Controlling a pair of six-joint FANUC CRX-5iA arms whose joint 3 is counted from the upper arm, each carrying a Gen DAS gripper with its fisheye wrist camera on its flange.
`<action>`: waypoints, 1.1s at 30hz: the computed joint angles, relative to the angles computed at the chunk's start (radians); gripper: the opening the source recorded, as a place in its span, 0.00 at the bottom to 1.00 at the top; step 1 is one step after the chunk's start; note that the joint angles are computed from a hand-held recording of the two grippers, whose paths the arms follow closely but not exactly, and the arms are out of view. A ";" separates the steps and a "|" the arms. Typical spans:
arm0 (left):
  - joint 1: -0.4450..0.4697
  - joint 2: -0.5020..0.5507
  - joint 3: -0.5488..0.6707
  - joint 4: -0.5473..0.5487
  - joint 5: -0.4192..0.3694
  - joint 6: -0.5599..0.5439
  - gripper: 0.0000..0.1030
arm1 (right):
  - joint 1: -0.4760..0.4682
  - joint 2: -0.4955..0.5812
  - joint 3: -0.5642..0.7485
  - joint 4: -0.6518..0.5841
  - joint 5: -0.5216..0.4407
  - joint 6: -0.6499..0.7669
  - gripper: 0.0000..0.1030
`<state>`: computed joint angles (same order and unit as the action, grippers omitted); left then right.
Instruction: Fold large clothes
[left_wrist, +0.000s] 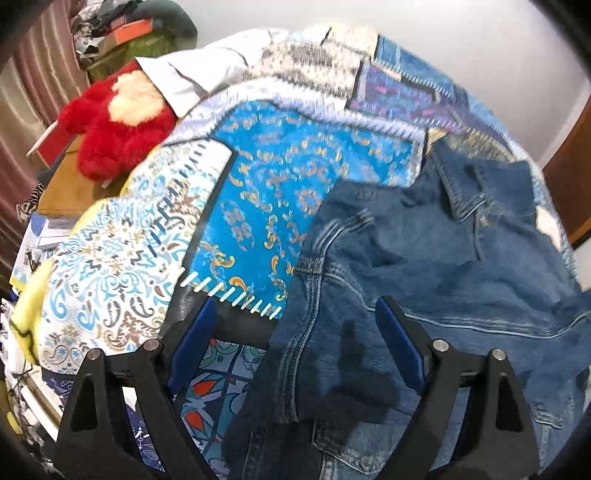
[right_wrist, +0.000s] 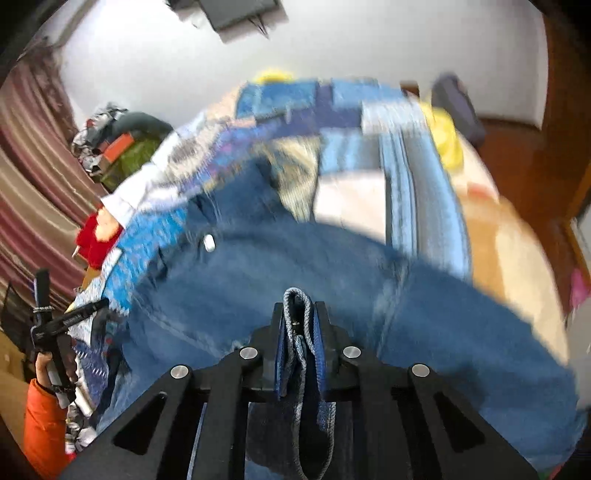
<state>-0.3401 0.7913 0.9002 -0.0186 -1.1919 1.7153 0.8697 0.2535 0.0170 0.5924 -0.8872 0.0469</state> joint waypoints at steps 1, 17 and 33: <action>-0.006 0.009 0.011 -0.006 -0.011 -0.008 0.85 | -0.001 0.006 0.015 0.023 -0.006 0.006 0.09; -0.167 0.030 0.022 -0.159 -0.026 -0.172 0.85 | -0.020 0.037 0.033 -0.068 -0.217 0.047 0.09; -0.179 0.002 -0.003 -0.175 -0.074 -0.091 0.86 | 0.047 0.031 -0.037 -0.124 -0.422 0.167 0.09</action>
<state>-0.5196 0.7937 0.8968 -0.1940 -1.2662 1.6246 0.9163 0.2845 -0.0195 0.4685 -1.3091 0.2139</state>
